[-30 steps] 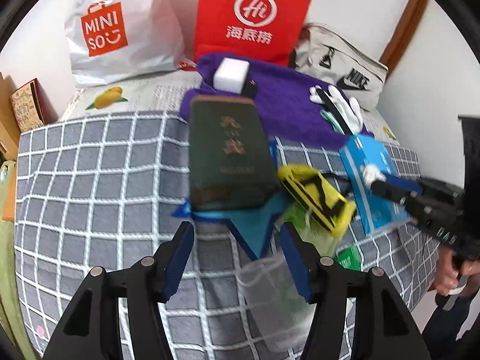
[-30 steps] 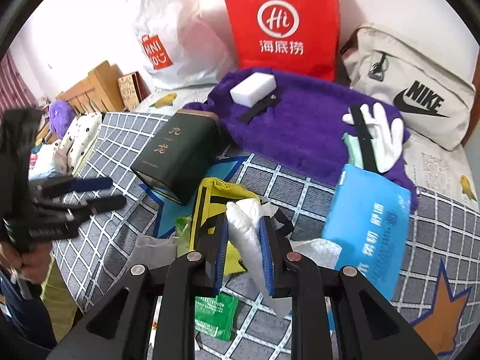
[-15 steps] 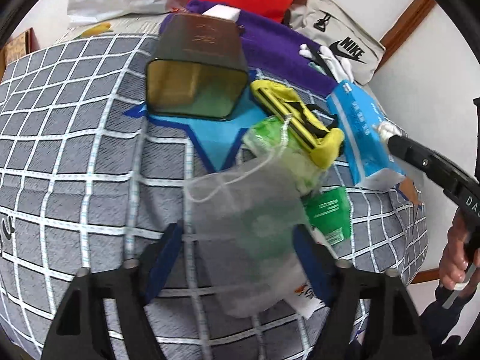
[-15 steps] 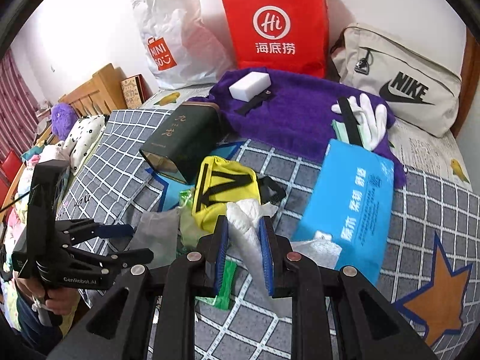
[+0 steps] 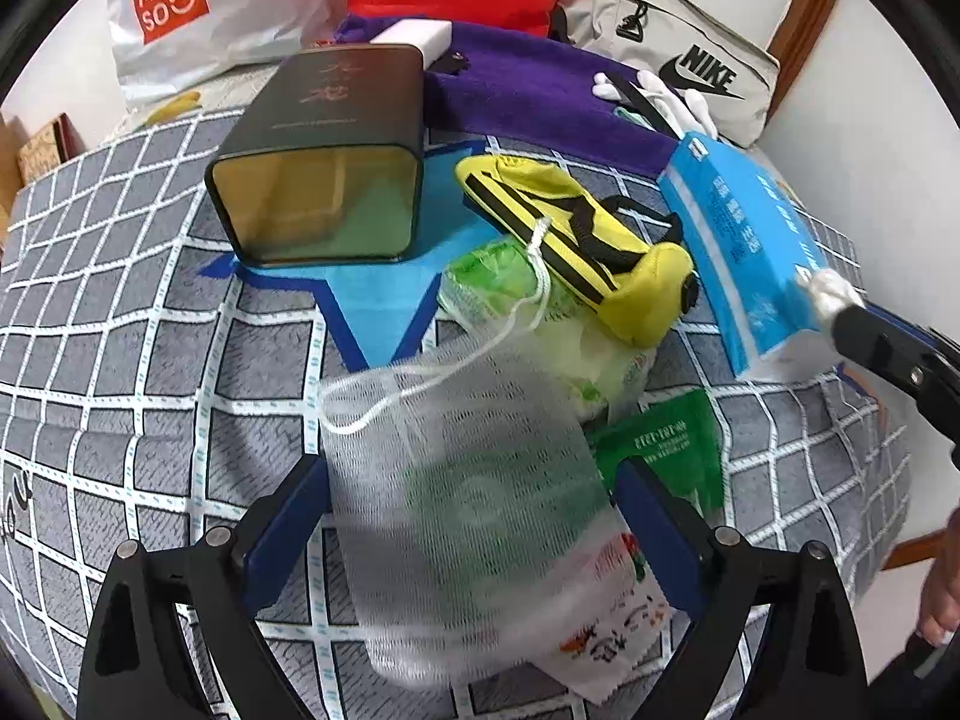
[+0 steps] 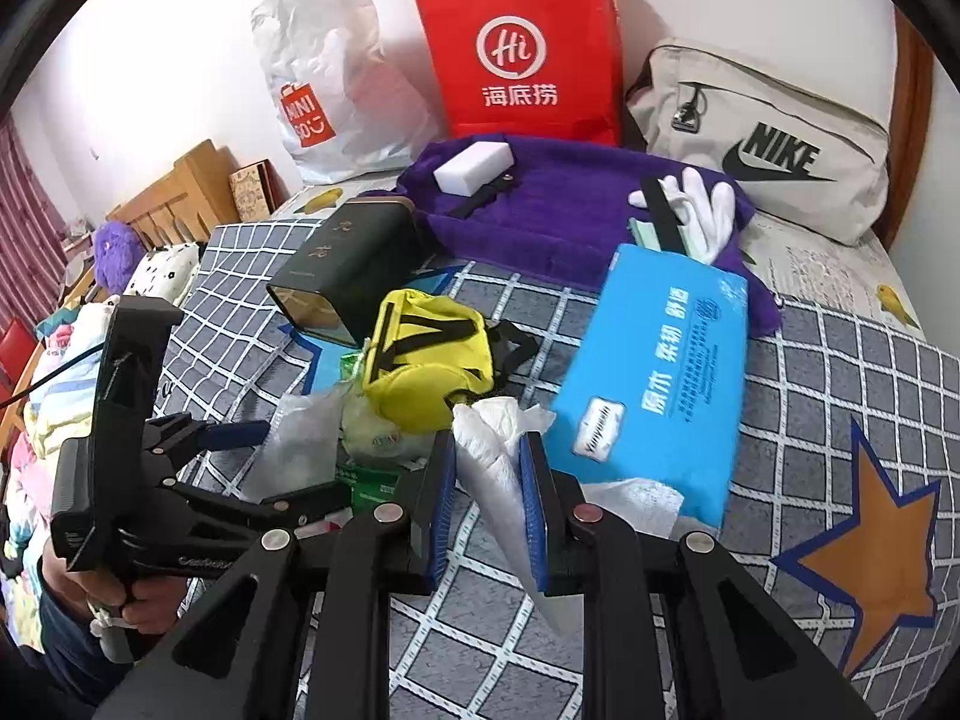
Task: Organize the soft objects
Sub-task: 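Lift the white mesh bag with the left gripper while the right gripper holds the tissue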
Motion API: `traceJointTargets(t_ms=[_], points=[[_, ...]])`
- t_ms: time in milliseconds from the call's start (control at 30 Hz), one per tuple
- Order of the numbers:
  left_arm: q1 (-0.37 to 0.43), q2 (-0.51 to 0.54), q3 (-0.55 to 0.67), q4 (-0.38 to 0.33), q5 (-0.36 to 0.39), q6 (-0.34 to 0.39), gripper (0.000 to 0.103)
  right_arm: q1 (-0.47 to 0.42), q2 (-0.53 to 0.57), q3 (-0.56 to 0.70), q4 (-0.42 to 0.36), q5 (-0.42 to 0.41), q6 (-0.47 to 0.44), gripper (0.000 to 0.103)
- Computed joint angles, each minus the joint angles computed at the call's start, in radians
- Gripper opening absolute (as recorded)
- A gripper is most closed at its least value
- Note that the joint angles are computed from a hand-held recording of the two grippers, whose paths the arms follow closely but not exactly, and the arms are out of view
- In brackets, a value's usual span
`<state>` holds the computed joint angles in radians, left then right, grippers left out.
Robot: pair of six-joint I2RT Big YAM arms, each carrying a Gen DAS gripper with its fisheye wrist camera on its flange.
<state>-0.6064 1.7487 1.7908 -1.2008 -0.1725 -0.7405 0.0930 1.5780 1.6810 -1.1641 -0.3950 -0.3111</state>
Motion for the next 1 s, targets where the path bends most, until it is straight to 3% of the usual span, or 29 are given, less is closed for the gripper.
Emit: traceJointTargets(t_ms=[67, 233, 300, 500, 667, 800, 1000], points=[[-0.002, -0.002, -0.008, 0.018, -0.022, 0.005, 0.092, -0.007, -0.004, -0.007, 0.003, 0.0, 0.001, 0.021], [-0.006, -0.005, -0.008, -0.005, -0.086, 0.032, 0.066, -0.021, -0.011, -0.023, 0.012, 0.001, 0.012, 0.021], [0.003, -0.026, -0.032, 0.007, -0.08, 0.026, 0.049, -0.024, -0.013, -0.029, 0.015, -0.002, 0.015, 0.021], [0.037, -0.085, -0.106, 0.074, -0.028, 0.021, 0.023, -0.026, -0.024, -0.037, 0.025, -0.003, 0.018, 0.021], [0.045, -0.107, -0.117, 0.087, -0.039, 0.037, 0.015, -0.027, -0.037, -0.045, 0.05, 0.015, 0.039, 0.021], [0.042, -0.108, -0.097, 0.077, -0.06, 0.049, 0.012, -0.025, -0.048, -0.047, 0.071, 0.05, 0.05, 0.021], [0.046, -0.108, -0.073, 0.079, -0.034, 0.057, 0.012, -0.032, -0.062, -0.045, 0.088, 0.056, 0.062, 0.021]])
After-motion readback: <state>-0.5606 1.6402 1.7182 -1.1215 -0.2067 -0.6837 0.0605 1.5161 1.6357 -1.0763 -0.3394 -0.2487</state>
